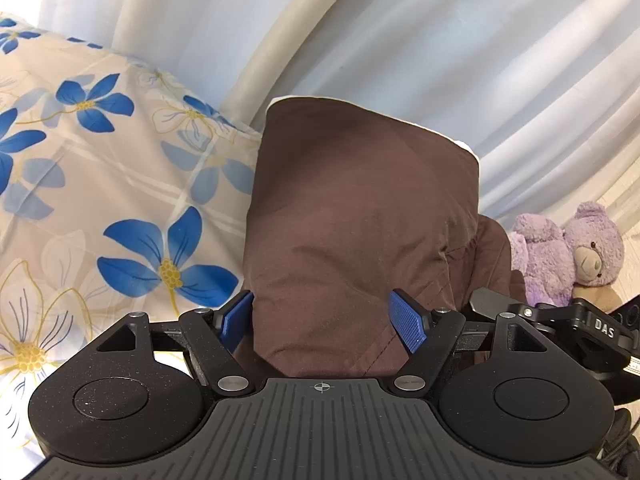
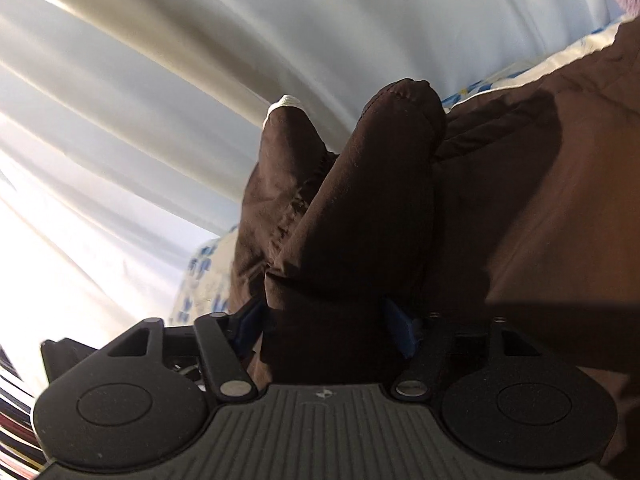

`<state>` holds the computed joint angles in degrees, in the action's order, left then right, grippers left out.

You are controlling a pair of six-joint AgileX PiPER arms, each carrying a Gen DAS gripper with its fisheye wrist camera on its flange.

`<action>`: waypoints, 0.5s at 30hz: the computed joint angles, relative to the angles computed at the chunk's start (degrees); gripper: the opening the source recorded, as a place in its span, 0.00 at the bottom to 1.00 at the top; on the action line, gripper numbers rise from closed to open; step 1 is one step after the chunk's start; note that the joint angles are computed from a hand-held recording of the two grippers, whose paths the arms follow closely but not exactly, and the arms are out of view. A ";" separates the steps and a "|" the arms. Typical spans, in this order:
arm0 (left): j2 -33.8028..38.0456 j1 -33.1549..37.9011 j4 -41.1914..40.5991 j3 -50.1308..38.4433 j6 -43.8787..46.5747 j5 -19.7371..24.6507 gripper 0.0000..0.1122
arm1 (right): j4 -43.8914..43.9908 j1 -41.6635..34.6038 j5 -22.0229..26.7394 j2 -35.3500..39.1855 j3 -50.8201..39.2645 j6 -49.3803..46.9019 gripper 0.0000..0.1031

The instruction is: Fold large clothes

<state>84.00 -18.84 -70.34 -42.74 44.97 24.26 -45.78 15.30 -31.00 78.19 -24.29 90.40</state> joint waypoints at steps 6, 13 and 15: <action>-0.10 1.36 -1.54 0.33 2.41 1.76 0.70 | -9.60 -0.72 6.15 -2.21 -2.04 7.27 0.69; -0.35 0.02 -1.62 0.64 2.02 -0.05 0.69 | -1.37 1.21 1.54 3.96 -3.39 -0.21 0.73; -0.78 0.20 -2.23 0.99 3.20 0.29 0.69 | 7.13 3.68 0.27 6.35 -3.67 -8.14 0.46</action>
<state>83.22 -18.64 -72.57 -41.75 48.17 24.55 -38.65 18.98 -30.74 84.54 -27.97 82.26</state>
